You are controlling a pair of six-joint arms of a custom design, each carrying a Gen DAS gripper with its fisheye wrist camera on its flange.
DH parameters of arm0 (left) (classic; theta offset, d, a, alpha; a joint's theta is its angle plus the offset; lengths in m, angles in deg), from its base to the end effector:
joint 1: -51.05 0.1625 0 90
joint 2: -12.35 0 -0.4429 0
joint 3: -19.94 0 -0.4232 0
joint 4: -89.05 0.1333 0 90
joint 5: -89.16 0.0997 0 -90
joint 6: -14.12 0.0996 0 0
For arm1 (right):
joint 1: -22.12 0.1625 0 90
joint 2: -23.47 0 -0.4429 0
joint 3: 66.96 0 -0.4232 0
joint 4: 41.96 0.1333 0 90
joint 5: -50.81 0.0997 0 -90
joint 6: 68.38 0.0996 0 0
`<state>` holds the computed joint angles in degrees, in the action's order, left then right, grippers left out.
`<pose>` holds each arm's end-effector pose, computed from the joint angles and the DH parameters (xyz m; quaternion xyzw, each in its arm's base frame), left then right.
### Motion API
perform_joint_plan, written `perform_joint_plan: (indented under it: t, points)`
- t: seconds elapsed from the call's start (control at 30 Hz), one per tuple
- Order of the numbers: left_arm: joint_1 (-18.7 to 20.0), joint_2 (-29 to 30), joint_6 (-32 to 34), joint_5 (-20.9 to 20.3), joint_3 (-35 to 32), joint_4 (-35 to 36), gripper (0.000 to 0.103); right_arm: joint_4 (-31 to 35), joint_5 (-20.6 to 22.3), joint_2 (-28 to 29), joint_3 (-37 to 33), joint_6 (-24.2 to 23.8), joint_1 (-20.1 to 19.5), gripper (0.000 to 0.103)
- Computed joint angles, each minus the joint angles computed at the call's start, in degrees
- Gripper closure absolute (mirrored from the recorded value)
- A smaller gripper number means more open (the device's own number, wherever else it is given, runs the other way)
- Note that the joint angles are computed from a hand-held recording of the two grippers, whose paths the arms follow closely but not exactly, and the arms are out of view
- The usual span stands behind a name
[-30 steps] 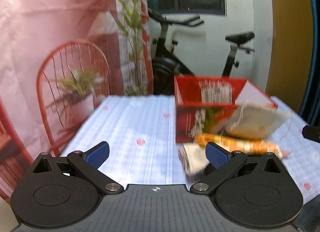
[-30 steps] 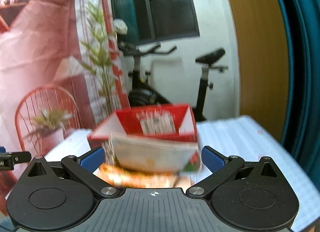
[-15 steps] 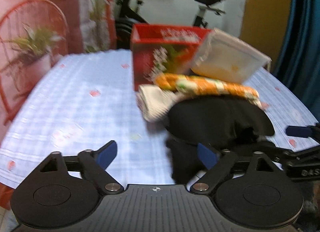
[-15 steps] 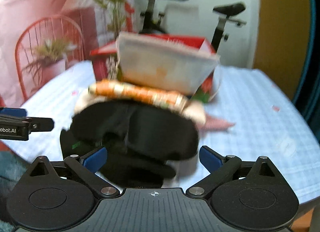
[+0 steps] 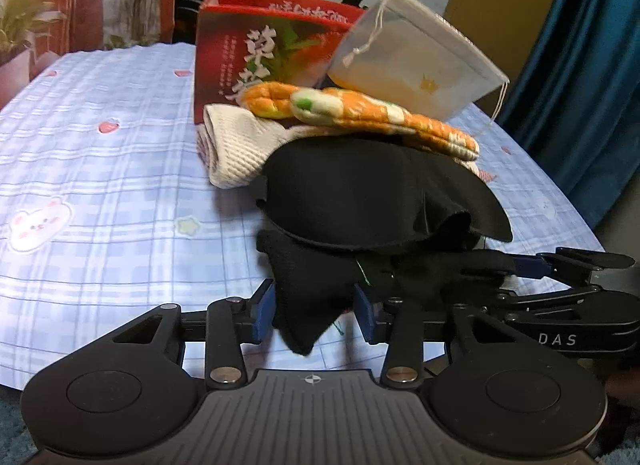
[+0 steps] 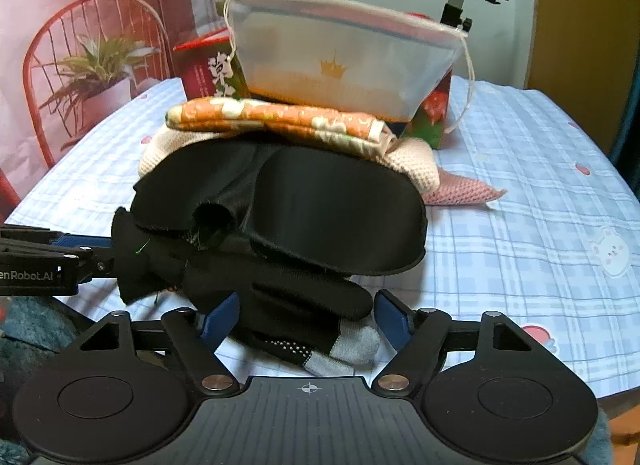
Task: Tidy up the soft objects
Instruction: 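Close the left tool on the black glove while the right tool grips its cuff, then carry the black glove with both tools over the red box and lower it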
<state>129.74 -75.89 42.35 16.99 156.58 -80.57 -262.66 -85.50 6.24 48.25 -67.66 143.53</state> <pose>0.0765 -0.4528 0.2593 0.2826 0.9095 -0.2410 0.1867 0.3052 -0.3823 -0.1294 0.1267 -0.8801 0.3533 0.2909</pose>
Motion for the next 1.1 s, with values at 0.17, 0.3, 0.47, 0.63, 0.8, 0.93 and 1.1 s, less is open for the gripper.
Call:
perform_joint_plan:
  t: [0.17, 0.3, 0.47, 0.63, 0.8, 0.93, 1.1]
  points:
    - [1.6, 0.4, -1.9, -2.1, -1.3, 2.6, 0.059, 0.6, 1.3, 0.0, 0.0, -0.1, -0.4, 0.038]
    - [1.9, 0.6, -2.1, -2.6, -1.5, 2.8, 0.059, 1.2, 3.0, -0.4, 0.4, 0.4, -0.8, 0.045]
    - [1.8, 0.9, -1.7, -2.2, -1.6, 2.8, 0.059, 2.2, 4.3, -0.7, 0.5, 0.2, -1.1, 0.052]
    - [2.2, 1.2, -1.8, -3.0, -2.1, 3.4, 0.064, 2.2, 5.4, -0.9, 0.9, 0.3, -1.4, 0.058]
    - [2.2, 1.0, -2.2, -2.4, -2.0, 3.2, 0.080, 2.2, 7.3, -1.2, 1.3, -0.4, -1.7, 0.071]
    - [2.3, 0.8, -2.1, -3.1, -2.0, 3.5, 0.084, 2.2, 8.8, -1.4, 1.6, -0.8, -1.9, 0.083]
    - [1.9, -0.6, -1.8, -3.4, -1.6, 3.6, 0.084, 0.8, 9.9, -1.7, 2.1, -1.9, -1.6, 0.088]
